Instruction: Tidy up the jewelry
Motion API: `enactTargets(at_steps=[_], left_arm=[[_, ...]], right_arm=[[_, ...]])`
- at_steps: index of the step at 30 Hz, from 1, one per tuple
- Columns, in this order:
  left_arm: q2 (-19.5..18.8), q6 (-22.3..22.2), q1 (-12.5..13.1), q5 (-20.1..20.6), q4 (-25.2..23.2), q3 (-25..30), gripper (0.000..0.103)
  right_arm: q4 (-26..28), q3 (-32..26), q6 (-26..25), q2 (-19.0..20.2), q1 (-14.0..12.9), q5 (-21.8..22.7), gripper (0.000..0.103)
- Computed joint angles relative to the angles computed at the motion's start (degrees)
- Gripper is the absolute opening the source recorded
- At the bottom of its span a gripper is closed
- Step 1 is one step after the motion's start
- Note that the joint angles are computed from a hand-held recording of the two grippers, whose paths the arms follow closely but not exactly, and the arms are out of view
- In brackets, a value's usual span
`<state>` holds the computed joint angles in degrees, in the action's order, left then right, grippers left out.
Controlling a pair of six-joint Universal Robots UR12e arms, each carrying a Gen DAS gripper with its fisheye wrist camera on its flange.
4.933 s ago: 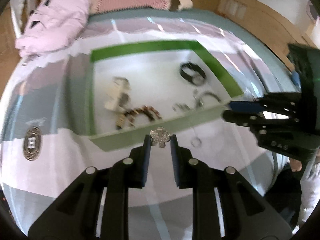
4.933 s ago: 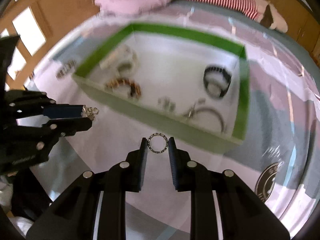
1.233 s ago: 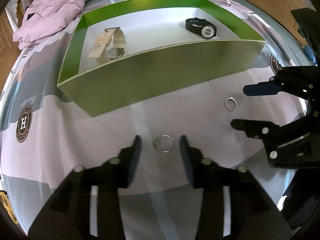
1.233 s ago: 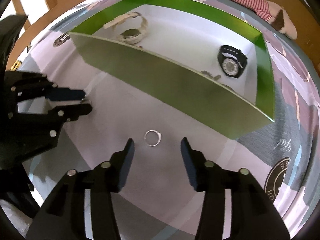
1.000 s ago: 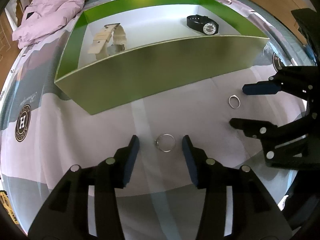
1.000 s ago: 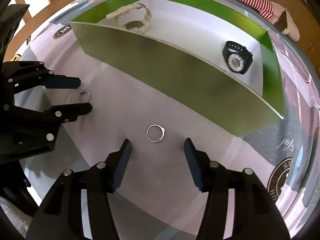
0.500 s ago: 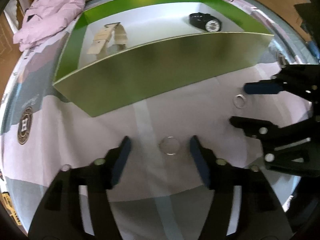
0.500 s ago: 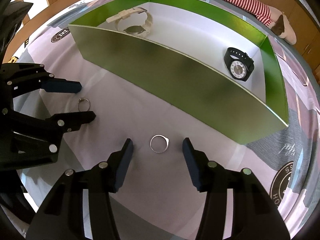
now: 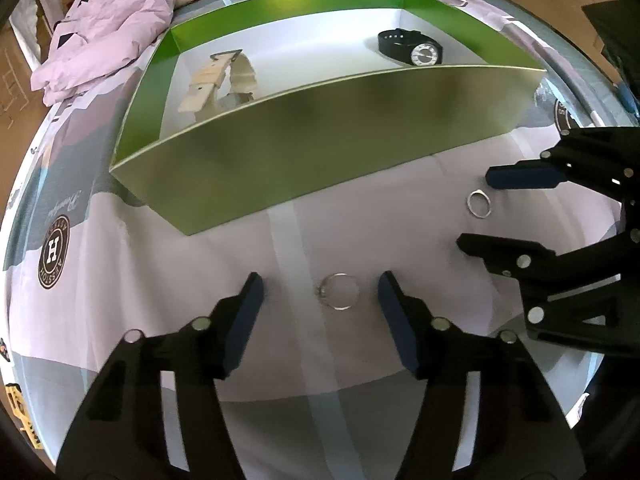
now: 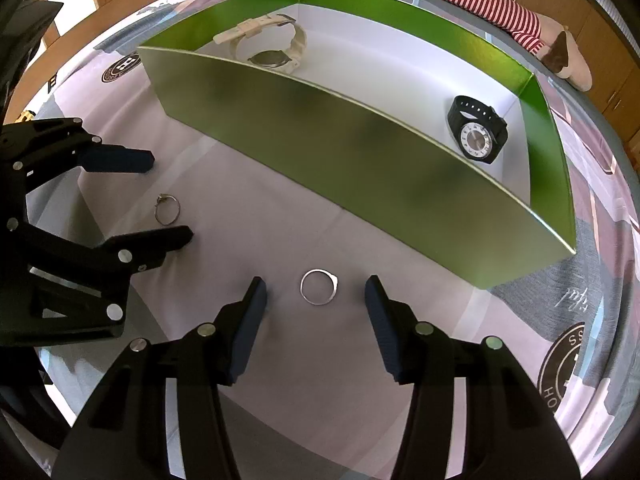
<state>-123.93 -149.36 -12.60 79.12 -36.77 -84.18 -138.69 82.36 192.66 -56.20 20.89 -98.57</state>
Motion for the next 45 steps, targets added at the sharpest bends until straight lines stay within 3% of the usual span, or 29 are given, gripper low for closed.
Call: enactTargets(at_steps=[8, 12, 19, 29, 37, 43, 45], left_arm=[[0.58, 1.18, -0.38, -0.07, 2.19, -1.39, 0.033], [1.01, 2.52, -1.01, 1.25, 5.47, -2.94, 0.021], [1.07, 2.75, -1.08, 1.57, 6.16, -3.16, 0.021], [1.15, 2.57, -1.01, 1.41, 5.87, -3.16, 0.021], [0.71, 0.17, -0.16, -1.47, 1.4, -1.41, 0.021], [0.65, -0.04, -0.07, -1.84, 0.84, -1.19, 0.021], [0.59, -0.11, -0.06, -1.9, 0.62, -1.05, 0.022]], right_arm=[[-0.02, -0.07, -0.16, 0.05, 0.06, -0.22, 0.053], [-0.31, -0.08, -0.95, 0.09, 0.15, 0.29, 0.045], [-1.41, 0.34, -1.6, -0.15, -0.17, 2.93, 0.019], [-1.42, 0.3, -1.86, -0.16, -0.15, 2.87, 0.018], [-1.95, 0.88, -1.58, -0.49, -0.43, 3.81, 0.024], [-2.02, 0.6, -1.9, -0.27, -0.07, 1.6, 0.042], [-2.13, 0.76, -1.31, -0.35, -0.29, 2.35, 0.042]])
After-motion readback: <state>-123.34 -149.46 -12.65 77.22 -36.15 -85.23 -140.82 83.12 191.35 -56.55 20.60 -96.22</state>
